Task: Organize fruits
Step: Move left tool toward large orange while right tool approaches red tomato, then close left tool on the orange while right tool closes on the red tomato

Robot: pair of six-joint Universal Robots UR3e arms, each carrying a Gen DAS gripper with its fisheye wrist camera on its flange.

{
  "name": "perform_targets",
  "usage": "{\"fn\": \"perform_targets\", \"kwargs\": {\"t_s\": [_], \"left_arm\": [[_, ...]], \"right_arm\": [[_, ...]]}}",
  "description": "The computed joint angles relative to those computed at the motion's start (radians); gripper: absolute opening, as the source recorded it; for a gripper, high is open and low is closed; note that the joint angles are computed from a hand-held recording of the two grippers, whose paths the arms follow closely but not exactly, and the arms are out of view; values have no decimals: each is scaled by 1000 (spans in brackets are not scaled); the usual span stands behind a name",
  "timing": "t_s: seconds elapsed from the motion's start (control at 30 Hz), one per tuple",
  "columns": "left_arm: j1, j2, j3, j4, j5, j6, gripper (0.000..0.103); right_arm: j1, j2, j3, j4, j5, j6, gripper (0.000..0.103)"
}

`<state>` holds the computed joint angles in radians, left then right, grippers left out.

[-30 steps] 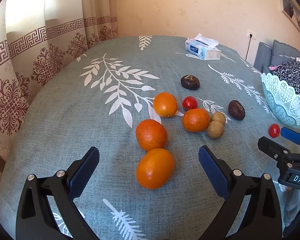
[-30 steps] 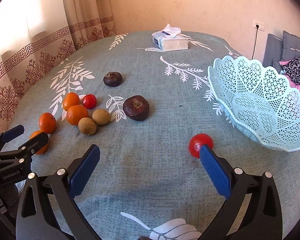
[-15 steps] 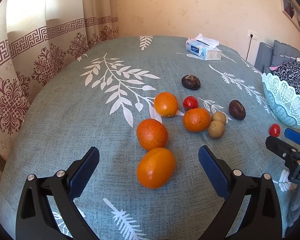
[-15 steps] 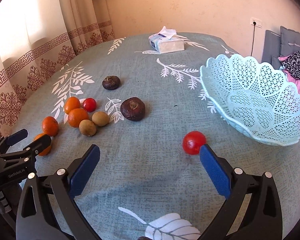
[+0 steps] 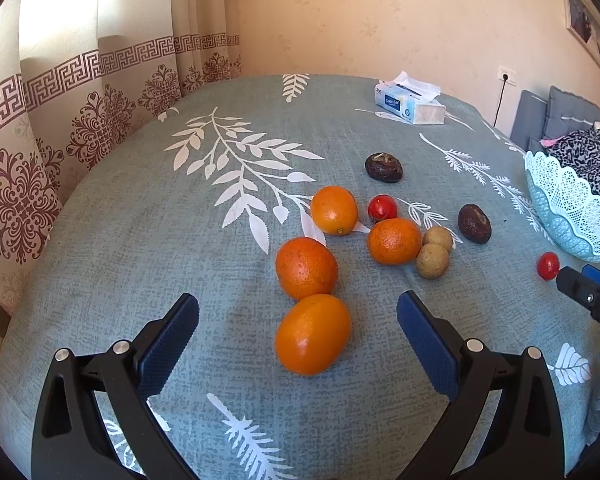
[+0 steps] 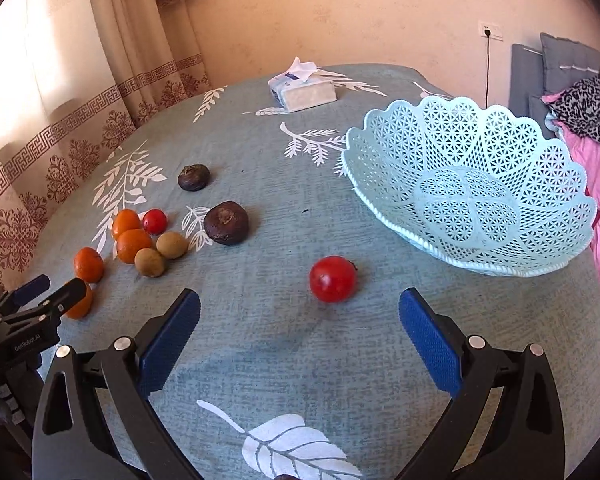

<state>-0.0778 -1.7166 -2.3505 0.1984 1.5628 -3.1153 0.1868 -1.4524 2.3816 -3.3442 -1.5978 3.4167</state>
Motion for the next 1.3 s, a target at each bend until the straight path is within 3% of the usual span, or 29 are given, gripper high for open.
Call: {"fn": "perform_targets", "kwargs": {"t_s": [0.6, 0.9, 1.13, 1.3], "left_arm": [[14, -11, 13, -36, -14, -9, 98], [9, -21, 22, -53, -15, 3, 89], [5, -23, 28, -68, -18, 12, 78], [12, -22, 39, -112, -41, 29, 53]], "right_arm": [[19, 34, -28, 13, -25, -5, 101], [24, 38, -29, 4, -30, -8, 101], [26, 38, -30, 6, -33, -10, 101], [8, 31, -36, 30, -5, -5, 100]]}}
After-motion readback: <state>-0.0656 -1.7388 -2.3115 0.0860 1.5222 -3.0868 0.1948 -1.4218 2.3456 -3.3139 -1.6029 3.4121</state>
